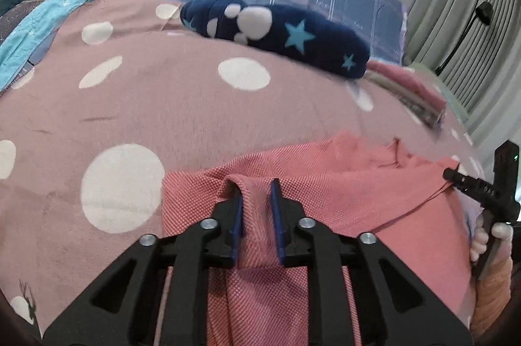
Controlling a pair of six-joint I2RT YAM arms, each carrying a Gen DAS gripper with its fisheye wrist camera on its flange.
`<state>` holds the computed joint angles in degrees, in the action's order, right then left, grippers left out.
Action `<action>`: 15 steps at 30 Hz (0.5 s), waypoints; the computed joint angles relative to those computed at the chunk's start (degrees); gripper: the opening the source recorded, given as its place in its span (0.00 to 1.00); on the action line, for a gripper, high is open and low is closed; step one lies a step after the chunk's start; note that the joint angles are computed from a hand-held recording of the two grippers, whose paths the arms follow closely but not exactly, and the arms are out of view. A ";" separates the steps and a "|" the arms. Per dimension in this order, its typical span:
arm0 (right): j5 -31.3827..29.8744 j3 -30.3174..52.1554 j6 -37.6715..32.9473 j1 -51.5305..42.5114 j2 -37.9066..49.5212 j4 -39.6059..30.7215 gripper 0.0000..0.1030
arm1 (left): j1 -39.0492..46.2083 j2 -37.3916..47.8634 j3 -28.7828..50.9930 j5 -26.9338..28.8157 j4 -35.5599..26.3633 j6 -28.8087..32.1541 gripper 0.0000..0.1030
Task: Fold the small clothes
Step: 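Fold the hem toward the collar with the left tool while the right tool grasps the hem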
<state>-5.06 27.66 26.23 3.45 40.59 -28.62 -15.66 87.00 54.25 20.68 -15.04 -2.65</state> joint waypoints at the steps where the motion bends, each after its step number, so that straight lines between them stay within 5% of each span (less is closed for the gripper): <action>1: 0.82 0.48 -1.29 0.45 -0.79 -1.48 0.36 | 0.11 -1.01 -0.30 -0.70 -0.30 0.45 0.27; 3: 4.97 1.66 -3.89 4.35 -2.44 -5.45 0.40 | 0.24 -4.61 -2.13 -1.45 -0.56 1.18 0.39; 5: 11.01 2.90 -6.46 9.91 -2.88 -9.15 0.43 | 0.14 -8.82 -4.13 -0.62 -1.26 2.11 0.40; 7: 20.01 4.27 -9.12 17.64 -0.84 -12.25 0.51 | 0.46 -12.99 -5.88 1.15 -3.22 3.86 0.43; 9: 28.68 4.71 -10.69 23.60 4.15 -12.82 0.58 | -1.00 -14.28 -6.98 1.57 -5.29 5.87 0.55; 15: 25.46 7.67 -18.97 14.99 14.10 -2.07 0.57 | -10.59 -6.70 -3.69 -15.38 -6.16 12.73 0.56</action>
